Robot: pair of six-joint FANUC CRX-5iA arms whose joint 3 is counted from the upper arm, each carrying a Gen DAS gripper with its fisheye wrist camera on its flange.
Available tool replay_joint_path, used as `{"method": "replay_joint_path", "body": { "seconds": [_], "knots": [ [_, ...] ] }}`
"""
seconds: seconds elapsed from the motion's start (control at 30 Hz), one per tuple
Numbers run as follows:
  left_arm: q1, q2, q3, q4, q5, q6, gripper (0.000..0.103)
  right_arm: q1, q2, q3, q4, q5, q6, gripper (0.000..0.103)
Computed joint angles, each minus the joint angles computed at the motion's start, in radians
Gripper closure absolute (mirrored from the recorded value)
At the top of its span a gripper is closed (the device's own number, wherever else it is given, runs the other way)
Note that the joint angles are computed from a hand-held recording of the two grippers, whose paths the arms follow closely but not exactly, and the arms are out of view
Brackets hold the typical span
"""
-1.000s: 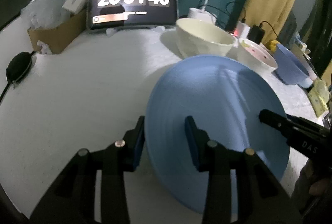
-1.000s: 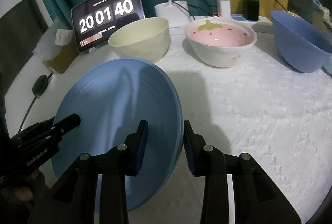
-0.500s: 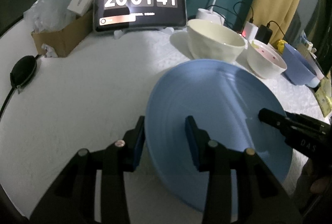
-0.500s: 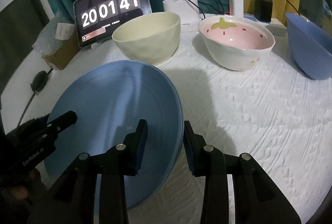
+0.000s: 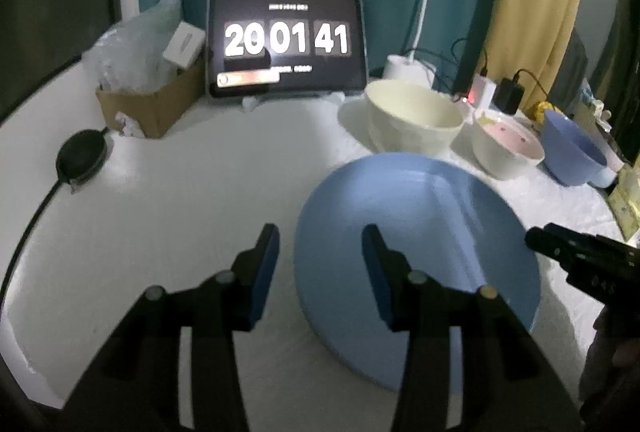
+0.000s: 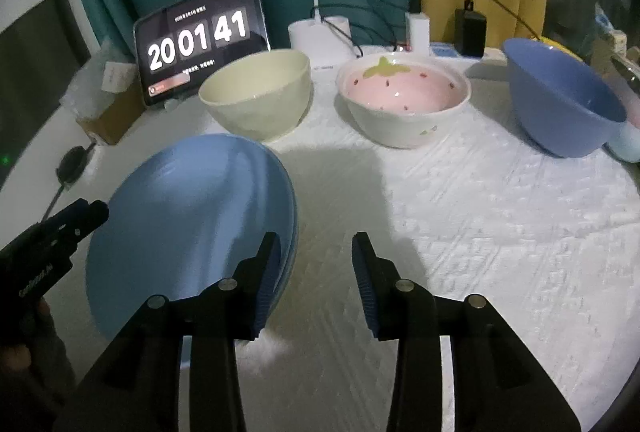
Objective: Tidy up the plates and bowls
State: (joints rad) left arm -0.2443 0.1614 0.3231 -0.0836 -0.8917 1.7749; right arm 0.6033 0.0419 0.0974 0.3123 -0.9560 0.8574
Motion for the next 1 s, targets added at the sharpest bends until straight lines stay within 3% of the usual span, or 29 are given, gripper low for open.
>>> {"method": "replay_joint_path", "body": {
  "seconds": [0.47,0.93,1.0],
  "knots": [
    [-0.068,-0.019,0.016,0.043,0.044,-0.045,0.056,-0.013,-0.15,-0.139,0.116,0.036,-0.102,0.064],
    [-0.179,0.067,0.139,0.106,0.041,-0.12,0.053,-0.099,-0.284,-0.262,0.193,0.057,-0.16,0.064],
    [-0.195,0.085,0.165,0.102,0.036,-0.124,0.048,-0.114,-0.297,-0.271,0.198,0.06,-0.159,0.064]
  ]
}}
